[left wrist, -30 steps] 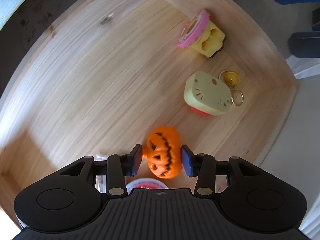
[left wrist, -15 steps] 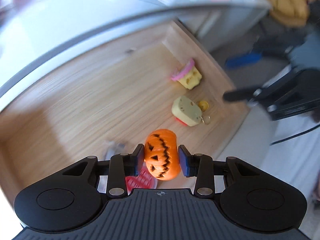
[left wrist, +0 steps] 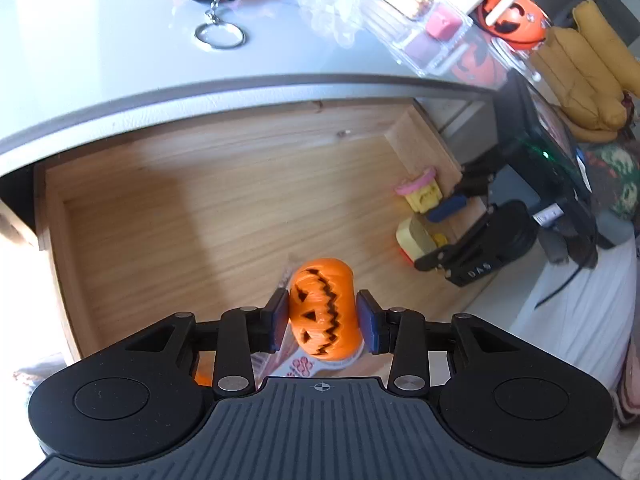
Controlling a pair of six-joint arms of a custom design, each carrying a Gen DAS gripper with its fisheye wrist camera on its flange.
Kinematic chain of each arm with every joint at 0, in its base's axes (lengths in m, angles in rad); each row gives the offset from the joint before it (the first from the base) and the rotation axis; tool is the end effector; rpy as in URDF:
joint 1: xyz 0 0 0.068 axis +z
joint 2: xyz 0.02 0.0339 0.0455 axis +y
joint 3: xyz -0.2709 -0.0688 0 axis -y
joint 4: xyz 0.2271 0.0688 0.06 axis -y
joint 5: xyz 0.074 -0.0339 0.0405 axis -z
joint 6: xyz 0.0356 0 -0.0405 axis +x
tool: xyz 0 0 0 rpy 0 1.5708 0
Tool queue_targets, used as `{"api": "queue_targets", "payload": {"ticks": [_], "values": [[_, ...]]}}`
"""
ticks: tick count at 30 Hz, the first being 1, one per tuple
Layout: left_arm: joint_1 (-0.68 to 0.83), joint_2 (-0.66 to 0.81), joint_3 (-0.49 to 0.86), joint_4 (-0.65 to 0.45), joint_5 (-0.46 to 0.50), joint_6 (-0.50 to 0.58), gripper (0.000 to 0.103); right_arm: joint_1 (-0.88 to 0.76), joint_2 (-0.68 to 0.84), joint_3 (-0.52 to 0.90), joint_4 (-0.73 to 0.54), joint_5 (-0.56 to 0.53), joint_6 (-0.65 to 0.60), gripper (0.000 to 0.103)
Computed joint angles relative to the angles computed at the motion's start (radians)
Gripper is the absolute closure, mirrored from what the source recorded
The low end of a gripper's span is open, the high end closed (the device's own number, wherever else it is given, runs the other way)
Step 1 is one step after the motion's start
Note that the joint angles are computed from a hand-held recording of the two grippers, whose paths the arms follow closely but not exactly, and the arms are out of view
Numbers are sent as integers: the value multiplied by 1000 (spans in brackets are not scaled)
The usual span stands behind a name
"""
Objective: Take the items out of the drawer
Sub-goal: 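Raise the jack-o'-lantern with the left tool while the right tool grasps the yellow cat-face keychain, then set the jack-o'-lantern down with the left tool while the right tool places the keychain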
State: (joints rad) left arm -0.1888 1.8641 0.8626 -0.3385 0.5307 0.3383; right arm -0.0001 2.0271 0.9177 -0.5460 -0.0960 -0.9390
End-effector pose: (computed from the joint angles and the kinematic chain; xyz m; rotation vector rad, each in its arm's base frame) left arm 0.2866 -0.0731 0.1120 0.8102 2.6658 -0.7306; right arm 0.2850 0.0034 0.0710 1.3985 -2.7708 -0.1924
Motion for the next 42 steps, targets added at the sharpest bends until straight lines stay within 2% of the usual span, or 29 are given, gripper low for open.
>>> {"api": "queue_targets", "payload": {"ticks": [2, 4, 9, 10, 11, 12, 16, 21, 23, 24, 25, 27, 29, 31, 34, 36, 38, 42], "values": [[14, -23, -21, -10, 8, 18, 62, 16, 3, 0, -2, 18, -4, 45], [0, 5, -60, 73, 5, -11, 62, 36, 8, -7, 18, 41, -4, 44], [29, 9, -71, 78, -7, -31, 62, 60, 65, 21, 27, 49, 24, 45], [32, 15, -69, 76, -10, -30, 62, 57, 76, 25, 25, 51, 28, 47], [32, 20, -67, 75, -16, -29, 62, 51, 88, 28, 19, 57, 28, 57], [28, 26, -64, 75, -22, -27, 62, 42, 94, 30, 6, 56, 19, 61], [-6, 40, -52, 72, -35, -12, 62, -28, -12, -11, -19, 5, -59, 61], [1, -28, -67, 67, 27, -2, 62, -156, -238, 15, -234, -192, -131, 61], [54, -132, -56, 36, 137, -34, 62, -231, -341, 66, -359, -321, -164, 62], [77, -203, -48, 39, 180, -68, 62, -279, -376, 138, -446, -412, -185, 62], [89, -278, -39, 64, 187, -120, 62, -335, -409, 204, -521, -505, -214, 62], [85, -406, -13, 145, 133, -218, 62, -412, -448, 340, -619, -666, -225, 62], [47, -461, 25, 213, -4, -259, 62, -454, -442, 479, -672, -803, -195, 61], [6, -425, 93, 214, -132, -275, 62, -447, -443, 538, -603, -877, -84, 61], [-24, -340, 121, 249, -285, -320, 62, -377, -425, 515, -436, -865, 153, 61], [-14, -288, 112, 276, -295, -323, 62, -311, -423, 414, -279, -819, 273, 61], [12, -219, 118, 283, -276, -326, 62, -249, -406, 336, -161, -758, 331, 61], [46, -97, 148, 297, -257, -340, 62, -163, -323, 267, -39, -674, 368, 61]]}}
